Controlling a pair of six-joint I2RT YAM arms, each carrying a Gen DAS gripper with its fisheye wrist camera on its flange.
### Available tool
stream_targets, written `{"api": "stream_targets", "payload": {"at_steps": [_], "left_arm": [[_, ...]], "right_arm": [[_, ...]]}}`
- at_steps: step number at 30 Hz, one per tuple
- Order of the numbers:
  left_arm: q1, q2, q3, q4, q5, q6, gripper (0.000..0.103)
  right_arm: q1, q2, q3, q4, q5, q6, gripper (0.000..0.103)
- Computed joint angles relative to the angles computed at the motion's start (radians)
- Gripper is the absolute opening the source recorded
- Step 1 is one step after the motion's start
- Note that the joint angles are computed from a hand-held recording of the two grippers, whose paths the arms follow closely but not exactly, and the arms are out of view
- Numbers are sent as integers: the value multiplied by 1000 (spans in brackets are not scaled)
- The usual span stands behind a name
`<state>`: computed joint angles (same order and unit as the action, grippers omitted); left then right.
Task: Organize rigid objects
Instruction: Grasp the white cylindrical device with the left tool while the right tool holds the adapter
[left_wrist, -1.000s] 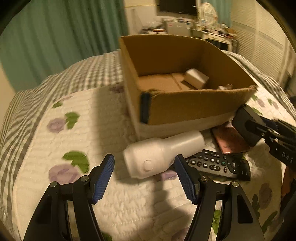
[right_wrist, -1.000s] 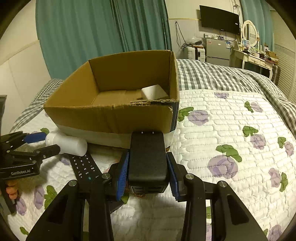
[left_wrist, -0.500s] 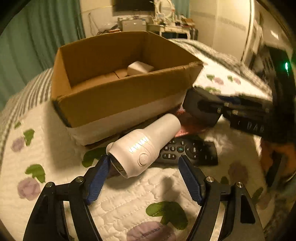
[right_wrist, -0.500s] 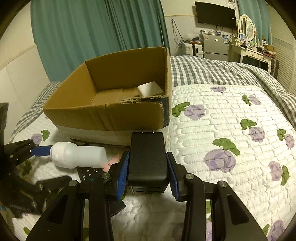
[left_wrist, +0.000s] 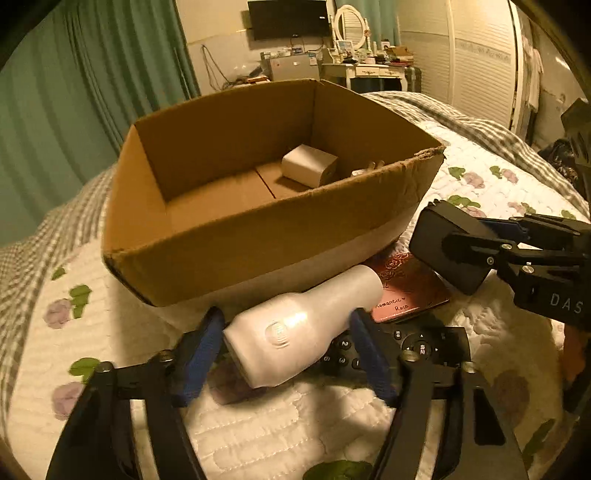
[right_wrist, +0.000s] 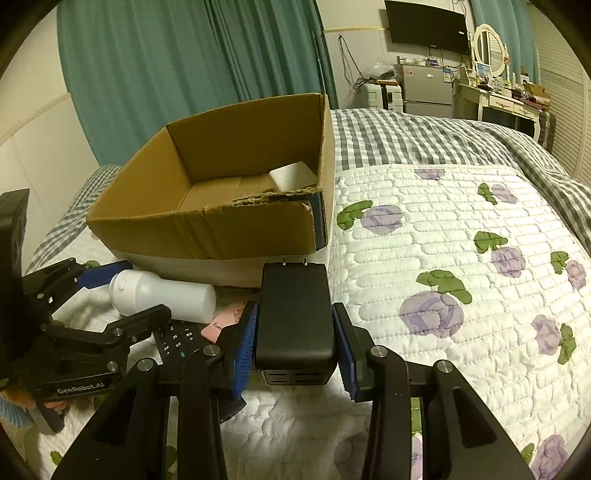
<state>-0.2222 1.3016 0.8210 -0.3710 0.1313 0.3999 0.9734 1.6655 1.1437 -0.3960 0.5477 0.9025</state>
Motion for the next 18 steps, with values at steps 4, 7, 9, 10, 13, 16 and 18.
{"api": "stream_targets", "payload": {"at_steps": [4,7,9,10,13,16,18], "left_arm": [[49,-16,29,-87,97,-25,56],[17,-76,-8,-113,47,-36,55],[10,-118,-24,-152,57,-55,55],[6,-139,-34,-166,61,-65,54],[-41,-203,-65,-195,1,-88,54],[-57,-242,-48,-231,-38,-129,53],[-67,-253,-16,-257,-63,-154,44]], "right_arm": [[11,-19,-9,-13,7,10,38],[25,-38,-15,-27,16,22,38],[35,-57,-22,-36,27,29,38],[38,-67,-25,-41,32,32,38],[48,-101,-34,-57,47,41,38],[60,-134,-39,-80,66,49,38],[71,-154,-31,-106,80,49,38]]}}
